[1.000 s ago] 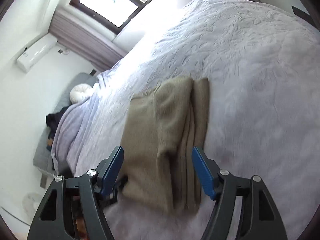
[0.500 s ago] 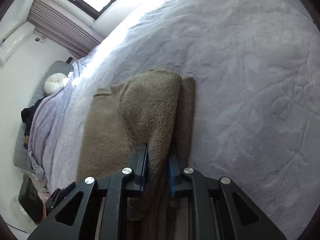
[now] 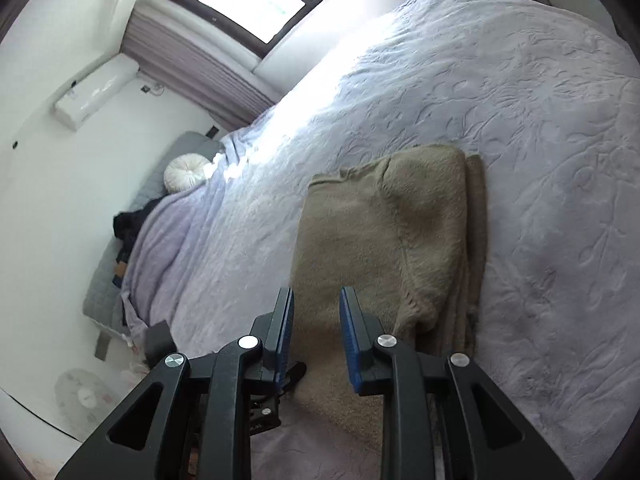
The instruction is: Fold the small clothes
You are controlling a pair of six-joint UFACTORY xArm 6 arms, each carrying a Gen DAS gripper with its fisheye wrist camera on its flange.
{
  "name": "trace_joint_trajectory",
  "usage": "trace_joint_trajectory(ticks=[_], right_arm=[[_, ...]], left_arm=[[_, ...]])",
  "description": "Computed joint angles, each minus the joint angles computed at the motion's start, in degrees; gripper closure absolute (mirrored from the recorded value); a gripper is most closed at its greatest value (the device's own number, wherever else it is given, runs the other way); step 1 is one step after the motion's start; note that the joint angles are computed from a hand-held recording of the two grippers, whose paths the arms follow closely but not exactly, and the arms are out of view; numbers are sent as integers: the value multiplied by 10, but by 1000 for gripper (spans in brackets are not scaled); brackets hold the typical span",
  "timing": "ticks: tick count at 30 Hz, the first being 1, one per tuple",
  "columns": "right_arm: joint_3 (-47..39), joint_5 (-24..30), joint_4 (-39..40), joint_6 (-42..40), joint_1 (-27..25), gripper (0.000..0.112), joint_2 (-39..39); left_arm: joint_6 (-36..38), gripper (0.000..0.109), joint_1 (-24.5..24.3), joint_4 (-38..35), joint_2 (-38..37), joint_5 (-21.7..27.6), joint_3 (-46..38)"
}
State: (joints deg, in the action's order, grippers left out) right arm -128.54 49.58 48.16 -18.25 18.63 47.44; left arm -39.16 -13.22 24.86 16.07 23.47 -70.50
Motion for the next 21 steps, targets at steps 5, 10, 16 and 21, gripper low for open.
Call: trace_joint_trajectory(ticks=[5,10,16,21], right_arm=[[105,-55,-20,20,-2,93,-29],[211,-94,67,-34,-15,96,-84],[310,-115,102,-70,-19,93,-154],[389,-136,148,-122,-15,81,-214]], left_arm=[[25,15,-2,-11,-39,10,36],[40,15,-2,-37,-55,20,53],[26,15,-15,-24,-66,32,68],[14,15,-20,-16,-85,32,91]])
